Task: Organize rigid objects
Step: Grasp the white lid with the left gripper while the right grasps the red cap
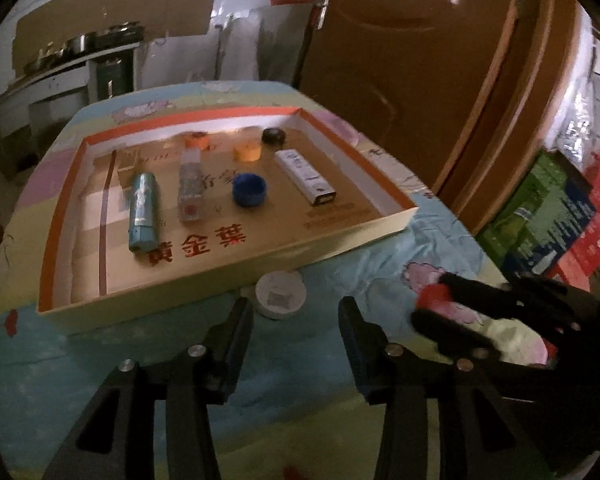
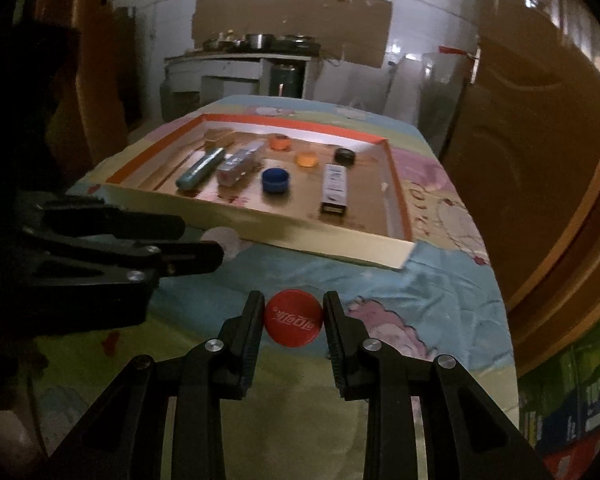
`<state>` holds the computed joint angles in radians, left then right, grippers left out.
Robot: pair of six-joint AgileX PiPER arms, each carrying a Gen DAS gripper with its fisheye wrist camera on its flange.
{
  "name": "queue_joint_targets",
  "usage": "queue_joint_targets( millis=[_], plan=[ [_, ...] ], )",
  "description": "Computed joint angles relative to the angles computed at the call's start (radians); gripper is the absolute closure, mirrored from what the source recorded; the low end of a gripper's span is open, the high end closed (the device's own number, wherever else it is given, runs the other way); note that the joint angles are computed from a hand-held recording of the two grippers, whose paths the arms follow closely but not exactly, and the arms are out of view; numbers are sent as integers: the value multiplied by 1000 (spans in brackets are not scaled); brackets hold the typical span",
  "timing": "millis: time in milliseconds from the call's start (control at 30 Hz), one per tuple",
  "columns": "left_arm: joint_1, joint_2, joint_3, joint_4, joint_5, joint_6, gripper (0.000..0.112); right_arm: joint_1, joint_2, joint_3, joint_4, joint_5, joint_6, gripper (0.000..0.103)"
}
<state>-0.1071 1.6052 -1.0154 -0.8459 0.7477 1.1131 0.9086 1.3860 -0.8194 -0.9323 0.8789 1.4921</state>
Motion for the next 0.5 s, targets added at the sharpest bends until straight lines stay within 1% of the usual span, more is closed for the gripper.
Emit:
queue_joint_targets(
  millis=[67, 167, 233, 300, 433, 467, 500],
  plan=[
    [-24, 17, -11, 34, -37, -55, 68, -2, -25, 23, -4, -1, 19, 72],
    [-50, 43, -36, 78, -55, -112, 68, -8, -52, 49, -11, -10, 40, 72],
    [-81, 61, -48, 117, -82, -166, 68, -10, -66, 60, -15, -18, 45, 72],
    [-100, 66, -47, 130, -112, -188, 68, -22, -78, 72, -17, -32, 43, 72],
    [-123, 64, -42, 160, -143, -219, 68, -44, -86, 82, -15, -58, 42, 72],
    [-133, 58, -34, 183, -165, -240, 72, -49, -88, 84, -13, -65, 42, 72],
    [-146, 49, -25, 225, -191, -281, 81, -54, -92, 87, -11, -71, 41, 72]
  ],
)
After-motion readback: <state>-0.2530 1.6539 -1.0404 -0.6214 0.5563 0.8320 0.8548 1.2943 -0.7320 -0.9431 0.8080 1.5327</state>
